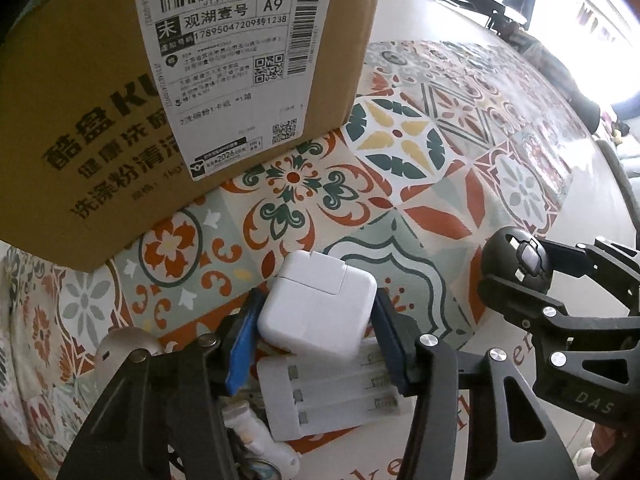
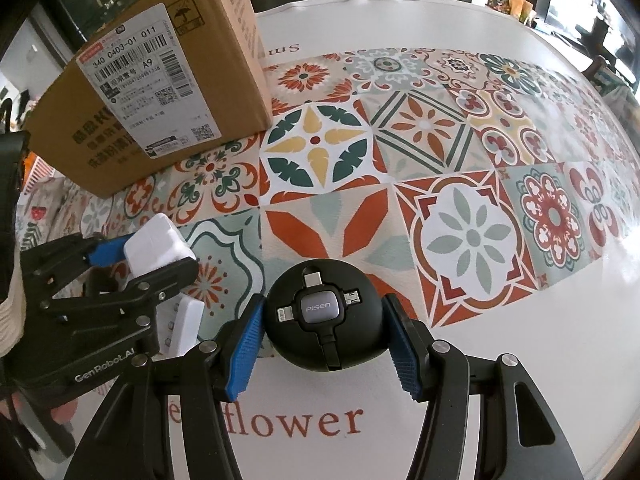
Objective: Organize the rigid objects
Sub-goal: 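Grasp the black round cable organizer with the right tool while the left tool grasps the white charger cube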
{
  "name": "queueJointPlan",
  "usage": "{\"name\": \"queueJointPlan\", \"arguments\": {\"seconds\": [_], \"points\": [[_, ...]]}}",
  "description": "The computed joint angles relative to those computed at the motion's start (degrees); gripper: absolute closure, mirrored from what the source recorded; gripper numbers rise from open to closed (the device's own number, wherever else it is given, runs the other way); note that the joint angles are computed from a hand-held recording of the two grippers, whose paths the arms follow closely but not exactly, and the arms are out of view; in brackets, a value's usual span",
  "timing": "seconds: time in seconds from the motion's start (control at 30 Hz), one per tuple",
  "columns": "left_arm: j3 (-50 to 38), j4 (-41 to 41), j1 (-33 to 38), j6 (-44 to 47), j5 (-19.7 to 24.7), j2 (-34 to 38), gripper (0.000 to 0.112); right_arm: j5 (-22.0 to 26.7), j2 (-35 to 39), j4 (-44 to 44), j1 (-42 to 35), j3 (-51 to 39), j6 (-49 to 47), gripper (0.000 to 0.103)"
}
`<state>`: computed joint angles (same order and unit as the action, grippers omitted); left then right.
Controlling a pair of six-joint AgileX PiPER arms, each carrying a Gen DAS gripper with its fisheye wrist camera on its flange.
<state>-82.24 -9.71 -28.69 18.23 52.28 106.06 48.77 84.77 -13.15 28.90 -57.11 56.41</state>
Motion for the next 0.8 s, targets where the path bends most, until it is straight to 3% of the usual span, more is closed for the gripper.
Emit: {"name": "queueJointPlan", "arguments": {"seconds": [0.33, 0.8], "points": [[4.6, 0.4, 2.2, -2.1, -0.8, -8.3, 0.06, 1.6, -2.5, -2.1, 2.3, -0.6, 2.2, 0.045], [6.6, -1.1, 6.8, -6.0, 1.3, -21.0, 0.06, 8.8, -5.3, -9.8, 10.8, -9.6, 5.4, 0.045]]}}
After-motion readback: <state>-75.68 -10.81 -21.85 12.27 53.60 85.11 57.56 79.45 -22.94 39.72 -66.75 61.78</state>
